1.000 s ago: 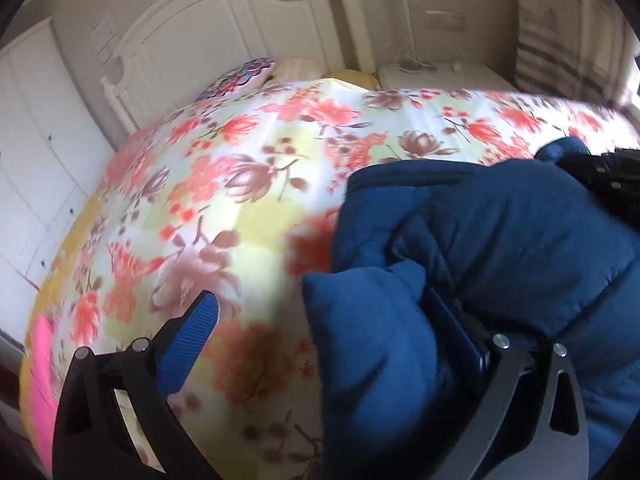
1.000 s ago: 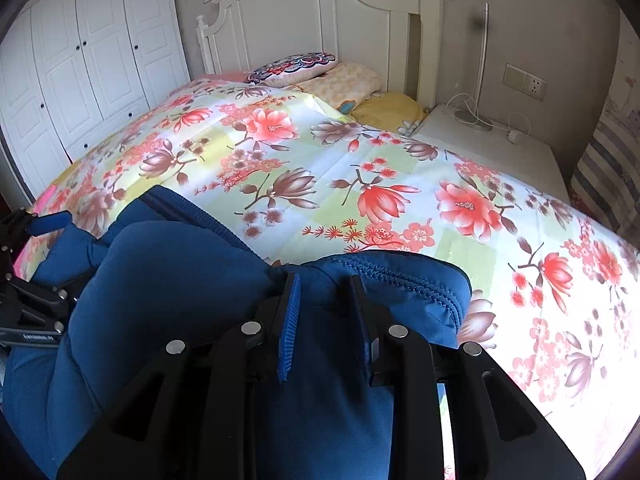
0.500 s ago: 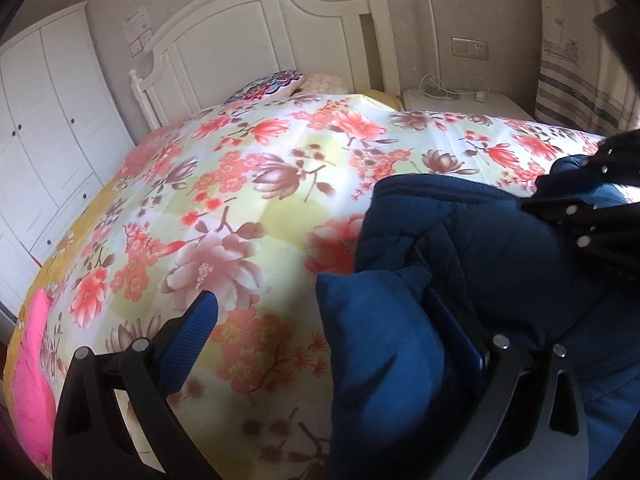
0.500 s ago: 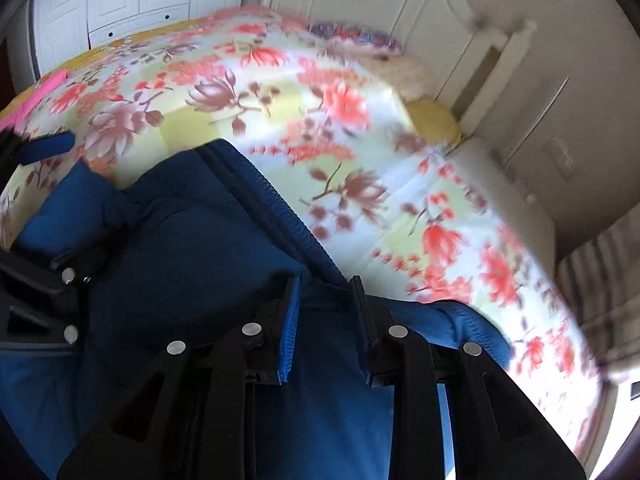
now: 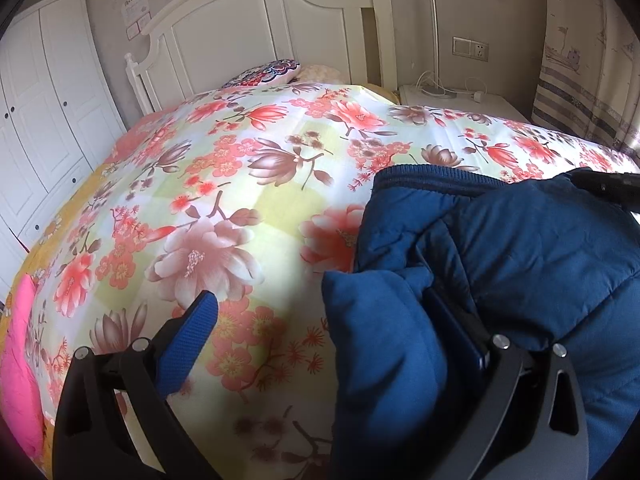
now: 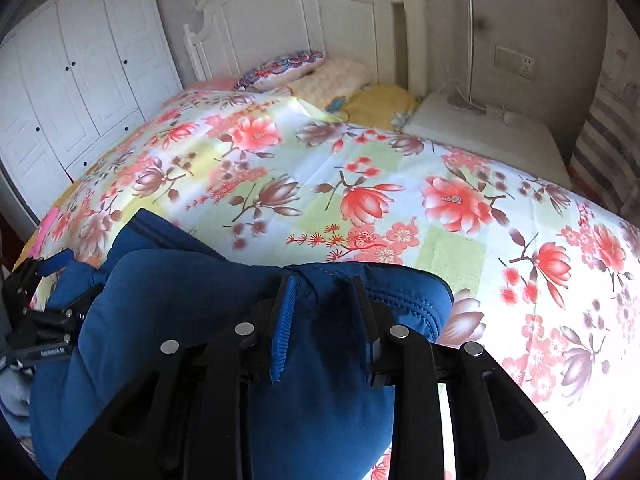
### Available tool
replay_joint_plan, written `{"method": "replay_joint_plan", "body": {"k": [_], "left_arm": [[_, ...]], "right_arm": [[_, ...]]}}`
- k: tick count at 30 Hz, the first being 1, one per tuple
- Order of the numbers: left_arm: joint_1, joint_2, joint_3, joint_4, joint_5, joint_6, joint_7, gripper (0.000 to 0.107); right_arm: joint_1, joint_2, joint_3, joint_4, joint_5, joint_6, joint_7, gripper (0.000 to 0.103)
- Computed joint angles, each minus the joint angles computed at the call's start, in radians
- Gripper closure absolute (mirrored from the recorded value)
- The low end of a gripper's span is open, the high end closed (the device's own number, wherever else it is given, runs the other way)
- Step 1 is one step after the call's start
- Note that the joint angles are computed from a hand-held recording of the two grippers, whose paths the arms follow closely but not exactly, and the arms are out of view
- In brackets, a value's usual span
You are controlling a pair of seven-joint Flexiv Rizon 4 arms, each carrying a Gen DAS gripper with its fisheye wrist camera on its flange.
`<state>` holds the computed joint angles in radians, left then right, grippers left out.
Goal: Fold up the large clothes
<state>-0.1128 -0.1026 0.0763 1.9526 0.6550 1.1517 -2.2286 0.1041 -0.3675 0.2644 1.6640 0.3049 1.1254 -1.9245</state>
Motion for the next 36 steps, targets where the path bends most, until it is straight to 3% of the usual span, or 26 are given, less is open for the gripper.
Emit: {"method": "replay_joint_plan", "body": {"k": [2, 5, 8, 9, 10, 11, 12, 14, 16, 19, 20, 21, 23, 25, 26, 28, 29, 32, 33, 34, 36], "left_arm": [[-0.001, 0.003, 0.000, 0.001, 0.004, -0.001, -0.004, 0.006], [0.003, 0.001, 0.001, 0.004, 0.000, 0.008, 0.000, 0.006], [0.004, 0.001, 0.001, 0.005, -0.005, 0.012, 0.002, 0.006], [0.004, 0.001, 0.001, 0.005, -0.006, 0.013, 0.003, 0.006], [0.004, 0.001, 0.001, 0.005, -0.005, 0.013, 0.002, 0.006], [0.003, 0.001, 0.002, 0.004, -0.003, 0.009, -0.002, 0.006], [0.004, 0.000, 0.002, 0.005, -0.005, 0.009, -0.002, 0.006], [0.007, 0.001, 0.001, 0.010, -0.019, 0.017, 0.008, 0.006], [0.000, 0.006, 0.003, 0.005, 0.009, 0.005, -0.015, 0.006], [0.010, 0.007, 0.002, 0.018, -0.013, 0.026, -0.005, 0.006], [0.014, 0.006, 0.002, 0.022, -0.022, 0.034, 0.002, 0.006], [0.016, 0.004, 0.002, 0.024, -0.030, 0.040, 0.008, 0.006], [0.018, 0.003, 0.003, 0.028, -0.041, 0.050, 0.016, 0.006], [0.013, 0.004, 0.006, 0.028, -0.030, 0.052, 0.004, 0.006], [0.008, 0.007, 0.008, 0.024, -0.012, 0.046, -0.013, 0.006], [0.000, 0.012, 0.008, 0.014, 0.025, 0.023, -0.044, 0.006], [-0.003, 0.013, 0.006, 0.009, 0.041, 0.011, -0.058, 0.006], [0.006, 0.015, 0.003, 0.015, 0.031, 0.021, -0.053, 0.006], [0.007, 0.016, 0.002, 0.015, 0.034, 0.021, -0.057, 0.006], [0.006, 0.017, 0.001, 0.014, 0.041, 0.018, -0.063, 0.006], [0.004, 0.022, 0.001, 0.014, 0.064, 0.020, -0.081, 0.006]], "right_arm": [[0.052, 0.054, -0.047, 0.060, -0.110, 0.024, 0.098, 0.075], [-0.017, 0.157, 0.061, 0.134, 0.061, 0.118, -0.107, 0.075], [-0.041, 0.253, 0.111, 0.204, 0.215, 0.069, -0.312, 0.073], [-0.025, 0.256, 0.110, 0.237, 0.188, 0.042, -0.315, 0.072], [0.019, 0.252, 0.084, 0.284, 0.130, 0.080, -0.292, 0.072], [0.039, 0.241, 0.087, 0.326, 0.137, 0.183, -0.324, 0.071], [0.053, 0.236, 0.081, 0.335, 0.172, 0.221, -0.336, 0.071], [0.039, 0.245, 0.071, 0.301, 0.239, 0.146, -0.343, 0.071], [0.058, 0.293, 0.041, 0.321, 0.223, 0.119, -0.308, 0.071], [0.051, 0.428, 0.019, 0.361, 0.445, 0.063, -0.497, 0.071], [0.060, 0.468, 0.008, 0.389, 0.493, 0.065, -0.547, 0.066], [0.063, 0.493, 0.005, 0.417, 0.516, 0.065, -0.576, 0.051], [0.094, 0.480, -0.012, 0.460, 0.496, 0.075, -0.558, 0.047], [0.127, 0.475, -0.066, 0.451, 0.585, 0.046, -0.610, 0.047], [0.129, 0.478, -0.068, 0.452, 0.549, 0.039, -0.573, 0.047], [0.139, 0.499, -0.028, 0.504, 0.361, 0.117, -0.419, 0.047], [0.145, 0.527, -0.014, 0.529, 0.329, 0.145, -0.404, 0.047], [0.252, 0.642, -0.090, 0.563, 0.465, 0.079, -0.575, 0.046], [0.253, 0.647, -0.079, 0.573, 0.477, 0.075, -0.595, 0.042], [0.282, 0.625, -0.066, 0.616, 0.423, 0.123, -0.574, 0.039], [0.319, 0.579, -0.034, 0.665, 0.458, 0.304, -0.640, 0.037]]}}
